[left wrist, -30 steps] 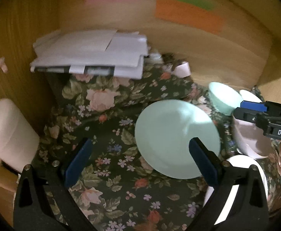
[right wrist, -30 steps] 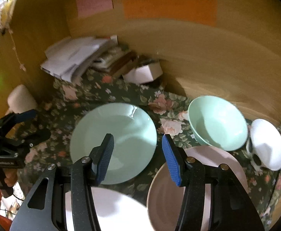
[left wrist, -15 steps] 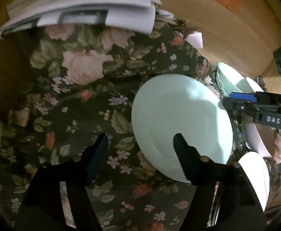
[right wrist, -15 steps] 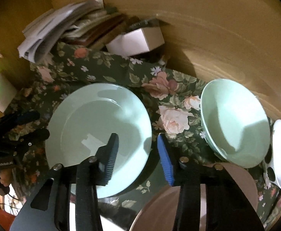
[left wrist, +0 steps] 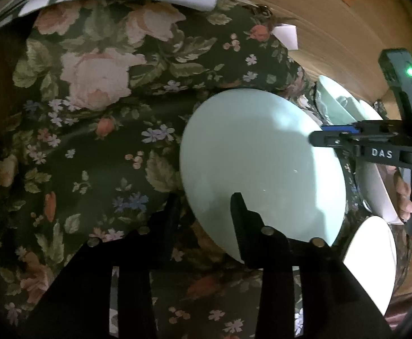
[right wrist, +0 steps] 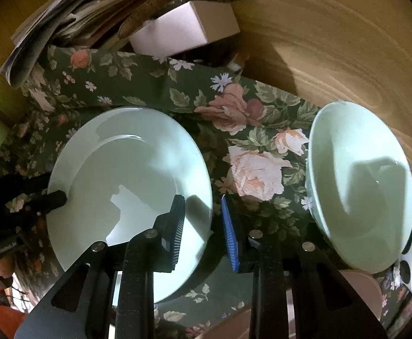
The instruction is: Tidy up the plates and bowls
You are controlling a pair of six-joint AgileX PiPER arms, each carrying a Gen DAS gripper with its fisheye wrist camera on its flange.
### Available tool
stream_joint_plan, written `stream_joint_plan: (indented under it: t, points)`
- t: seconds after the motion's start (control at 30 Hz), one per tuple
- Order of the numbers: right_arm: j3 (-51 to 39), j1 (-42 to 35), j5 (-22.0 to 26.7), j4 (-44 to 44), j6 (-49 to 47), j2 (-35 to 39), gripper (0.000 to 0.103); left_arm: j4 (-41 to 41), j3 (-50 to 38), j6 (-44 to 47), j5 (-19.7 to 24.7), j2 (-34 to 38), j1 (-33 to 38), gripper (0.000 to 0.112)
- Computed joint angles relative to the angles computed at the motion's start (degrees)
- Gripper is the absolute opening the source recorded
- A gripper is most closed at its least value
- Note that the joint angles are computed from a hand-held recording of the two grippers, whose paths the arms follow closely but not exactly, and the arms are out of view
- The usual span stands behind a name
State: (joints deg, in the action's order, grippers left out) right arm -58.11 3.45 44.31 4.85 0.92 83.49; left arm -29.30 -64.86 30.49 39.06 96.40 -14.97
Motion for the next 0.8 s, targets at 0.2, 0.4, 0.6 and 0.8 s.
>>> stream_joint_plan:
  t: [0.2,0.4,0.6,0.8]
  points:
    - [-2.8,1.4,1.0,0.6,-1.4,4.1,0.034,-2.1,-1.4,1.3,0.6,1.9,-1.0,0.037]
    - [-0.8,3.7,-1.5,-3.5,3.5,2.8,0.031,-1.4,-2.0,0.2,0.2,2.6,-2.1,0.038]
    - [0.8,6.0,-2.3,-7.3,8.6,-0.7,0.024,0.8,-2.6,-3.7,-0.3,2.6,-3.5,0.038]
    - [1.6,9.2,-0.8,-9.9,12.5,-5.8,0.023,-2.4,-1.5,-2.5,0.0,0.0,-1.1,0.038]
